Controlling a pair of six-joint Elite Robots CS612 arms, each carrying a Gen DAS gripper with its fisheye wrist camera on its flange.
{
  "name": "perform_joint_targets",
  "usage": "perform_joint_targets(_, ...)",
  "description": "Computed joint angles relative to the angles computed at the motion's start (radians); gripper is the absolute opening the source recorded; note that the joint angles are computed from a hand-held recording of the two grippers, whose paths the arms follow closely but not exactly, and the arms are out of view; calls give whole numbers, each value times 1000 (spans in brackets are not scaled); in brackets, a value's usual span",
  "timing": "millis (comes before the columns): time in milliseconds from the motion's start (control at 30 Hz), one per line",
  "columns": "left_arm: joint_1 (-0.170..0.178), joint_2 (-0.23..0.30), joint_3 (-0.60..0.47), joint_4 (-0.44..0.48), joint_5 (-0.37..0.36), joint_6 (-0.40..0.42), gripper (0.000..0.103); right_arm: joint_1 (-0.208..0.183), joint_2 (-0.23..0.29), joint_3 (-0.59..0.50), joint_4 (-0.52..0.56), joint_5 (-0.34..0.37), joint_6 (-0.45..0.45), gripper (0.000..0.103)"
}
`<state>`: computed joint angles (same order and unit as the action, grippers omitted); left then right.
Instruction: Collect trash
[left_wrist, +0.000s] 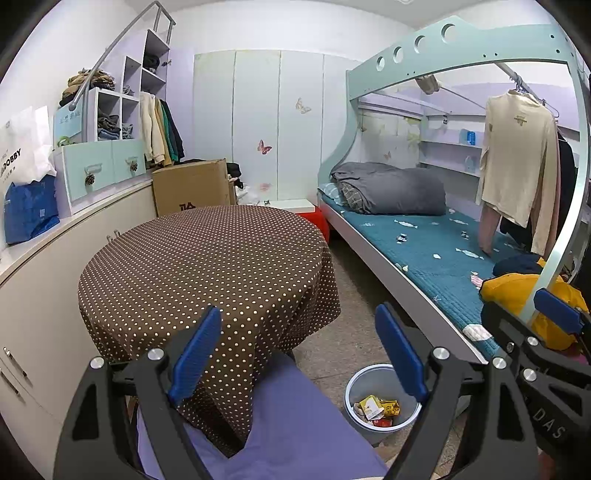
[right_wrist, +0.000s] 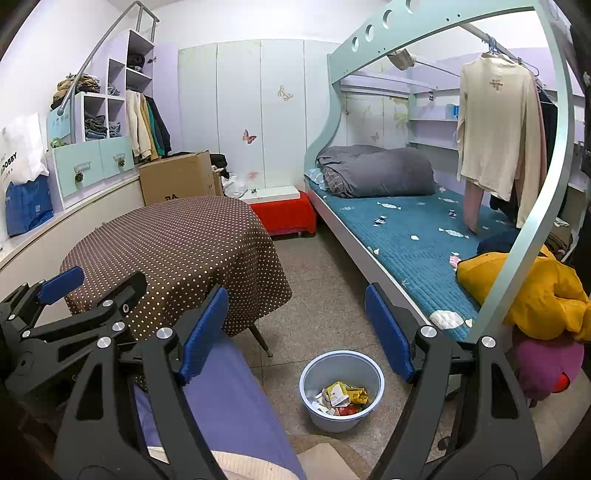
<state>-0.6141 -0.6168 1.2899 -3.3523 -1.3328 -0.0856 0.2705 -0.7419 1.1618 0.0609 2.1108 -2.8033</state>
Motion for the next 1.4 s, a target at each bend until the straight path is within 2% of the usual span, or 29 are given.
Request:
perform_joint_targets(733, -10, -5, 16, -18, 34, 0, 84, 3, -2, 2, 4, 11, 3, 76)
perform_joint_targets(1400, -7, -8, 14, 4, 30, -8, 84, 5, 2, -4, 12, 27, -2, 76)
